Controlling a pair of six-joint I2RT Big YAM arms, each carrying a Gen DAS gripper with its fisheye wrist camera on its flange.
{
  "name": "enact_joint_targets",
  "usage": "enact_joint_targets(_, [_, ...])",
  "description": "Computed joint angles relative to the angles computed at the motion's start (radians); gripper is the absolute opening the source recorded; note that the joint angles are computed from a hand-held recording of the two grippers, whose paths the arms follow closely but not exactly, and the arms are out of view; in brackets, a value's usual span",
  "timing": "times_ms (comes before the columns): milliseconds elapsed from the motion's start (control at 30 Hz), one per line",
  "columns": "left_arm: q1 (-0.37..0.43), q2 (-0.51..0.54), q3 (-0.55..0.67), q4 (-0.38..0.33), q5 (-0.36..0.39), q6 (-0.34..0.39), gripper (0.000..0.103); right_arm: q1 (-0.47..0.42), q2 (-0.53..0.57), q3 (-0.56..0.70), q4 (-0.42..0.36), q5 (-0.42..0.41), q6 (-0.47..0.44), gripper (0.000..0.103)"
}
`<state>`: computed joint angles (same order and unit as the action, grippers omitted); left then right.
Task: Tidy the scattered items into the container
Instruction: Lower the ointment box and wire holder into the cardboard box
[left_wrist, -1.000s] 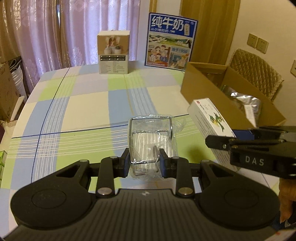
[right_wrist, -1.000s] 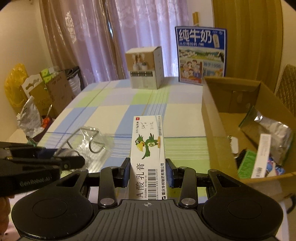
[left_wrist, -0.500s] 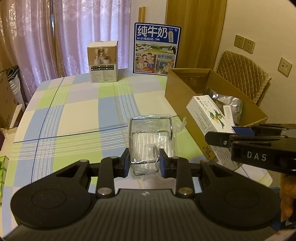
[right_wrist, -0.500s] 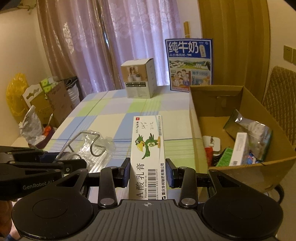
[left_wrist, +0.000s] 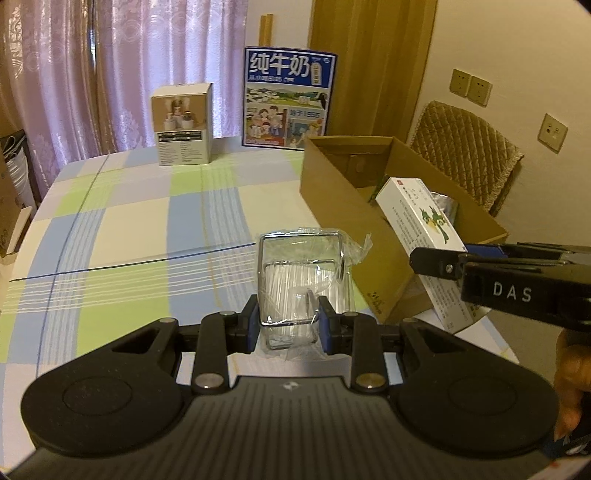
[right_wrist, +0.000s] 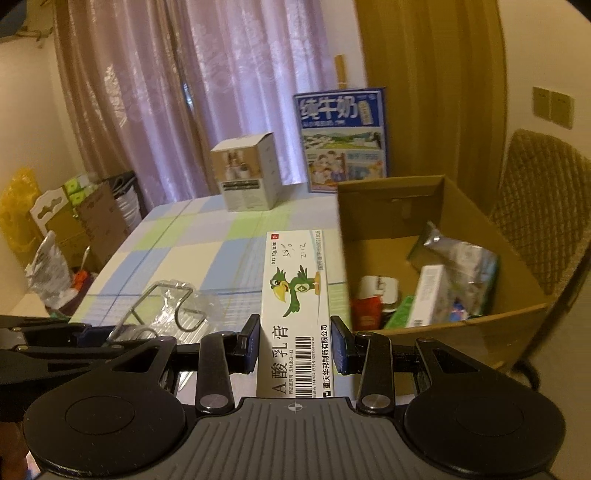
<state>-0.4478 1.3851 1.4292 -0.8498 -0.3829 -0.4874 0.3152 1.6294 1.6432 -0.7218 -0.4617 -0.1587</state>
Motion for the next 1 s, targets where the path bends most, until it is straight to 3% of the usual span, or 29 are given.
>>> enact_joint_targets(1000, [-0.062,0.258,0.292,0.002,0.068,0.046,0.026,-0.138,0.113,0.163,-0.014,-0.002,0.008,0.036])
